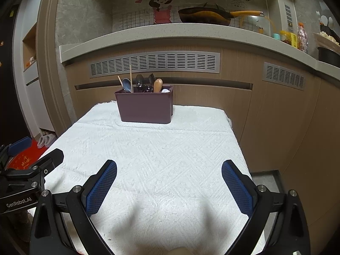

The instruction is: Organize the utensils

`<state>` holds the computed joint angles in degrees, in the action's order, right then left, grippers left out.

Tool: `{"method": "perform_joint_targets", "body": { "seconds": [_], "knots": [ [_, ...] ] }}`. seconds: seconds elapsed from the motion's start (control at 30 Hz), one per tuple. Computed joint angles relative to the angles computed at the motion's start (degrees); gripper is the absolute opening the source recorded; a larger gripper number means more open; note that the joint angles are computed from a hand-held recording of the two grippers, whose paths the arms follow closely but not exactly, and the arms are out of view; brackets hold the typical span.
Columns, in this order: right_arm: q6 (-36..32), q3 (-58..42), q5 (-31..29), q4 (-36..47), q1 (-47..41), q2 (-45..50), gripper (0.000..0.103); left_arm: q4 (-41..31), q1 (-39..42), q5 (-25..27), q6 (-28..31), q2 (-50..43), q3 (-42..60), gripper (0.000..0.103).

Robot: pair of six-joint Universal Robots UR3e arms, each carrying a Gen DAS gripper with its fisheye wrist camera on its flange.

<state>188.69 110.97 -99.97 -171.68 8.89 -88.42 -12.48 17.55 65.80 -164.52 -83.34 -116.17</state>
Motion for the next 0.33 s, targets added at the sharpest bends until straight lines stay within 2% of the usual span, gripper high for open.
{"method": "perform_joint_targets", "body": {
  "seconds": [0.33],
  "knots": [
    [0.0,-0.1,0.6,0.6,-0.6,-0.3,0.099,-0.6,-0.1,-0.1,0.2,-0.2,0.3,0.103]
  ]
}}
